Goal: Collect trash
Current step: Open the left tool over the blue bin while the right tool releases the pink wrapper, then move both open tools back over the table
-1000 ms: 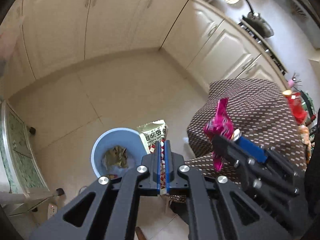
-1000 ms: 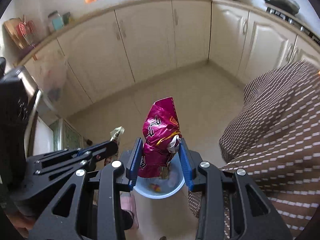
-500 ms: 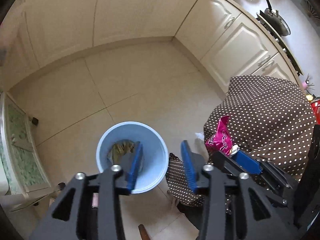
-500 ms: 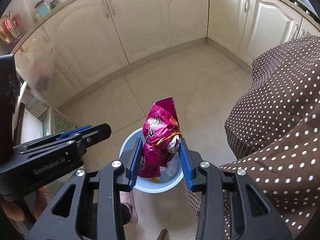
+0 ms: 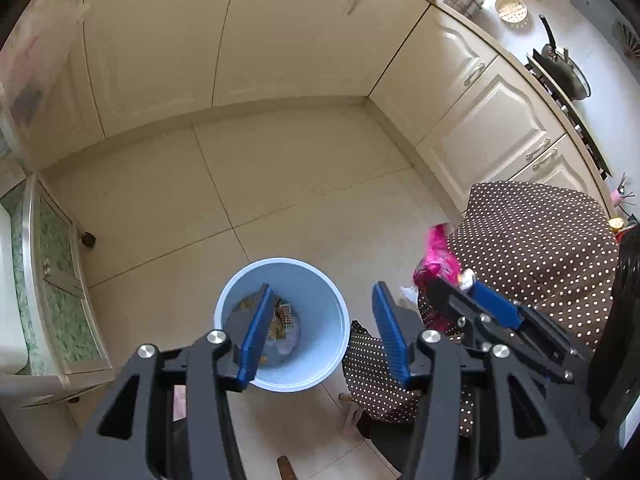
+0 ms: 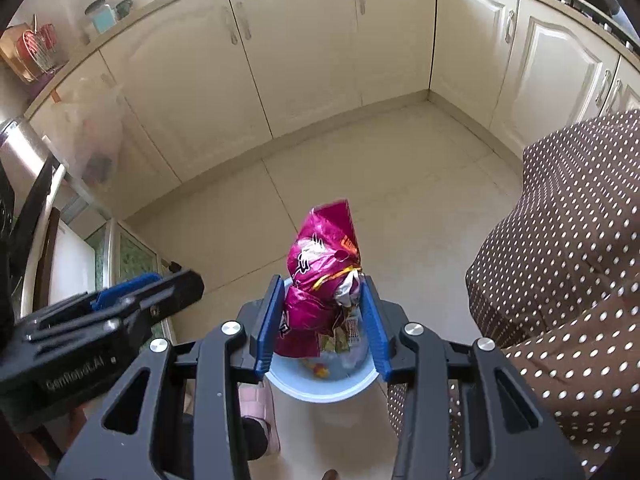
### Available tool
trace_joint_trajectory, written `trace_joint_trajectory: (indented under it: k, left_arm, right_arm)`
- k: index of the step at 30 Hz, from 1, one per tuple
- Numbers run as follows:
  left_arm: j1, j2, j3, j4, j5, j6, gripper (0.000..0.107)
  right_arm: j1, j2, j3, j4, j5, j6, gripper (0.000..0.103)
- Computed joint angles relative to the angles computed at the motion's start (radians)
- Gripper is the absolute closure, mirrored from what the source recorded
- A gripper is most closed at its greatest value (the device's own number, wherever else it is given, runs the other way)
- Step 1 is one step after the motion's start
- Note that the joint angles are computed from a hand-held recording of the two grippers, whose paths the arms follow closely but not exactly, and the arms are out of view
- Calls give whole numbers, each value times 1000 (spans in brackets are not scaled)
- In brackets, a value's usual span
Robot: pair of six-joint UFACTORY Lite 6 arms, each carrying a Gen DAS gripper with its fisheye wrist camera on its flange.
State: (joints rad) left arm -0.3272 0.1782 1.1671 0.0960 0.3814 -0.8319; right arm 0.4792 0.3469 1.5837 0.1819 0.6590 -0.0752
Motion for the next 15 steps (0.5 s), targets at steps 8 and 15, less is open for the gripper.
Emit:
trace_joint_trajectory:
  k: [8, 15]
  left_arm:
    - [-46, -58, 34, 68, 48, -71, 57]
    - [-203, -82, 242, 240, 204, -208, 57]
  right_arm:
    - [-28, -97, 7, -50, 38, 20, 57]
    - [-130, -293, 58, -28, 135, -27, 55]
